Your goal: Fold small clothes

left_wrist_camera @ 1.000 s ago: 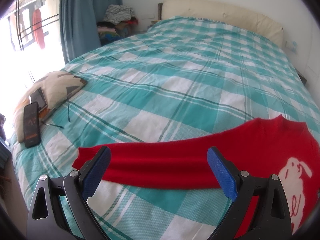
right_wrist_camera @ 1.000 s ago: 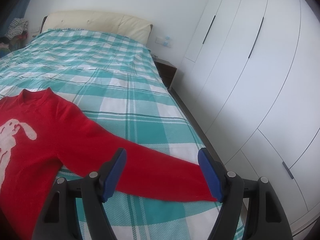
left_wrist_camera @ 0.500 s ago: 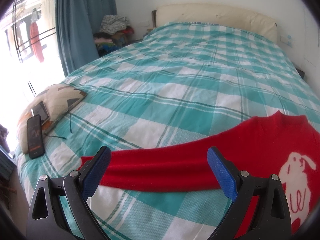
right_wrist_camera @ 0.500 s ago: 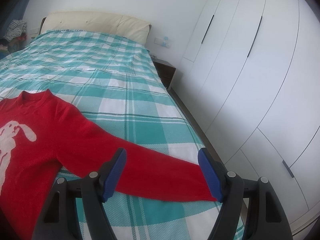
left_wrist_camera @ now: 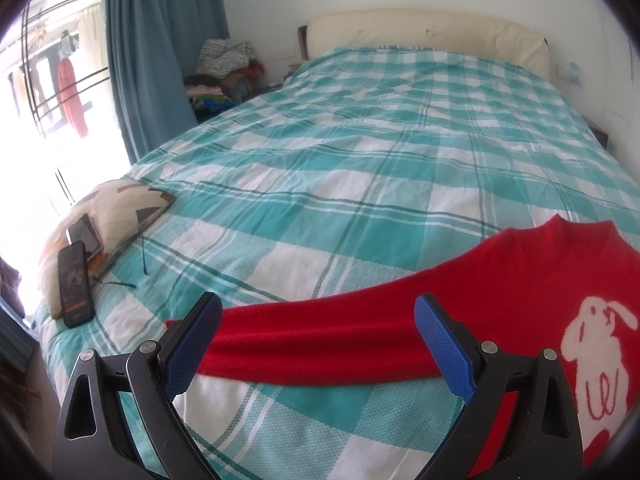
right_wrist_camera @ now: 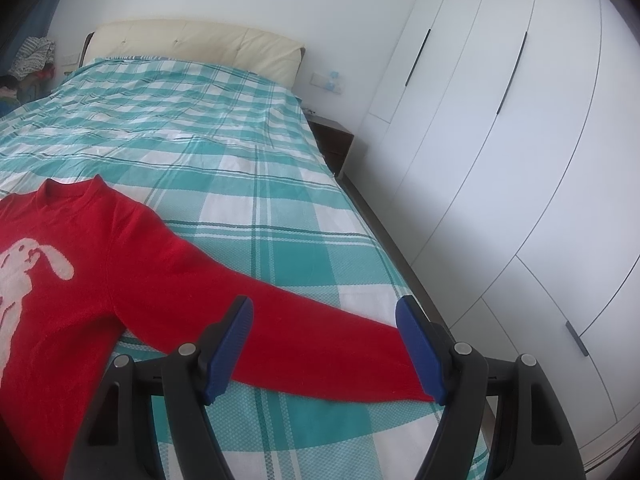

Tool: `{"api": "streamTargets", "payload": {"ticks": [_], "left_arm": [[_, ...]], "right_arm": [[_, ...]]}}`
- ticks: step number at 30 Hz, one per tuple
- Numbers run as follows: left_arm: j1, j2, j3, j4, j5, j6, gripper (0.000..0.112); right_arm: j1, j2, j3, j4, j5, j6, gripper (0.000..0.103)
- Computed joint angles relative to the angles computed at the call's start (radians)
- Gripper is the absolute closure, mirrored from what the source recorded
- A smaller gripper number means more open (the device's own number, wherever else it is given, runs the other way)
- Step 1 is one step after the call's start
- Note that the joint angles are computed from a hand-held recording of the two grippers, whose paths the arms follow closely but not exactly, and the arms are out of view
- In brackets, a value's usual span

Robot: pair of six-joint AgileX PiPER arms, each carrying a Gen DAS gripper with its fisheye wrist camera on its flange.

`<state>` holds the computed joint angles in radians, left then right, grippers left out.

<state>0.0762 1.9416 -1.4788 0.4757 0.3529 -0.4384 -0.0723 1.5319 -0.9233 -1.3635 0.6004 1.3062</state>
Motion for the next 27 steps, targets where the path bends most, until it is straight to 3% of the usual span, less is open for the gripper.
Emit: {"api": "streamTargets", "payload": {"ticks": [27], "left_arm": [[-0.011, -0.009, 0.018, 0.057, -0.007, -0.055, 0.014]], "right_arm": [[-0.008, 0.011, -0.005, -0.002, -0.005, 0.000, 0.030]]}}
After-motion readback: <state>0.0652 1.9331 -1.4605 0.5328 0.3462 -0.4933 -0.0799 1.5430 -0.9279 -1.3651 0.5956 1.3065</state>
